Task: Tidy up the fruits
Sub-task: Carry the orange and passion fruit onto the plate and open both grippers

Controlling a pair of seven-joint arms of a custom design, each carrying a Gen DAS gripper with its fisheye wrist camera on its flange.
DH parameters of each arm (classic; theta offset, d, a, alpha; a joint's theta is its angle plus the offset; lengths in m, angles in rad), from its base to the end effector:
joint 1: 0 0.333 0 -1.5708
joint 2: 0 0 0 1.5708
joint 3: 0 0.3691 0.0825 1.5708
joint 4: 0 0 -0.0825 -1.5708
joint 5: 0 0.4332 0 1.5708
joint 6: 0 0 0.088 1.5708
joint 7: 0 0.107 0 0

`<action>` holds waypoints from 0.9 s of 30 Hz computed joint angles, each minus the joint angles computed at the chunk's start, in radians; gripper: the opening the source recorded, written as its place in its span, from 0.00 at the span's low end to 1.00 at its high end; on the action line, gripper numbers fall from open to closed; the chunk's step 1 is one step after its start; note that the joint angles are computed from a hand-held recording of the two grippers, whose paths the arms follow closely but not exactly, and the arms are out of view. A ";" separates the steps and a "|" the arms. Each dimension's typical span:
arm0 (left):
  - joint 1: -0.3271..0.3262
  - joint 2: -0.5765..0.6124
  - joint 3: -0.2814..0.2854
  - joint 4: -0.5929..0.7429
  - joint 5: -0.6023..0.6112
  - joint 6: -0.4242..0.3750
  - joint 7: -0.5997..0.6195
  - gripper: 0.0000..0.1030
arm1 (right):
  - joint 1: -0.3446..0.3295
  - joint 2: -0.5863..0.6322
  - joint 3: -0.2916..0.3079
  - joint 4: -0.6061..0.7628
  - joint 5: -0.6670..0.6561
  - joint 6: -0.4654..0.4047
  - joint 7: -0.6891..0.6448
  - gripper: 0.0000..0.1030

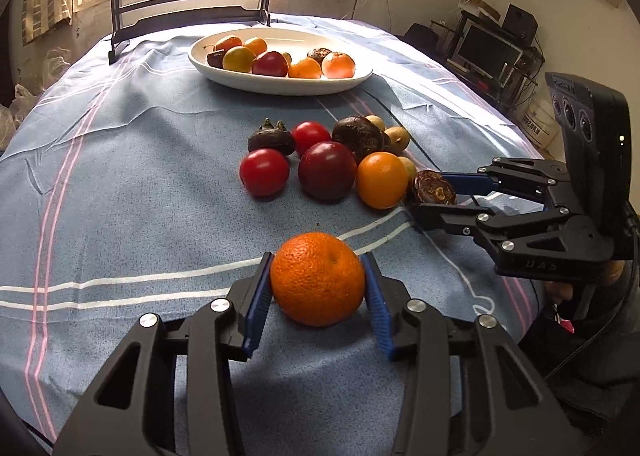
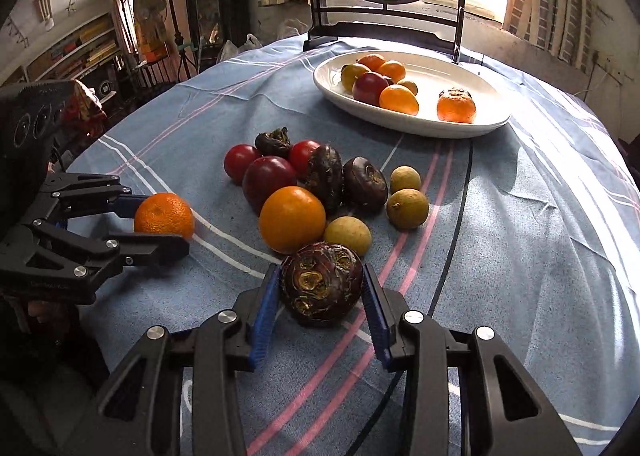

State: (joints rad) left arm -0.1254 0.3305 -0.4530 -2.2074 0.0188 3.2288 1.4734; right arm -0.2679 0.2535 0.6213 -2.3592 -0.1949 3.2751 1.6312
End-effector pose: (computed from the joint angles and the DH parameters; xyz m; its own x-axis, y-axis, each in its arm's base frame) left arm 0.5494 -0.3431 0.3396 -0.4684 -0.8619 0.1942 -0.7257 0.2500 -0.6410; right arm 0.5562 0.2161 0.3362 0.4391 -0.8950 -0.0789 -0.6974 -0.2841 -0.6579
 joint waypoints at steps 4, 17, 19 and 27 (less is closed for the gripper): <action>0.176 -0.012 -0.165 -0.042 0.015 0.050 -0.012 0.41 | -0.229 0.028 0.205 -0.037 -0.083 0.064 0.065 0.39; 0.323 0.059 -0.284 0.149 0.142 -0.018 -0.057 0.41 | -0.603 0.116 0.473 0.067 -0.269 0.148 0.342 0.40; 0.270 0.116 -0.245 0.256 0.126 -0.065 -0.030 0.41 | -0.506 0.155 0.385 0.155 -0.246 0.130 0.352 0.40; 0.000 0.400 -0.023 0.779 0.080 -0.351 -0.011 0.41 | -0.166 0.411 0.142 0.589 -0.143 -0.119 0.299 0.40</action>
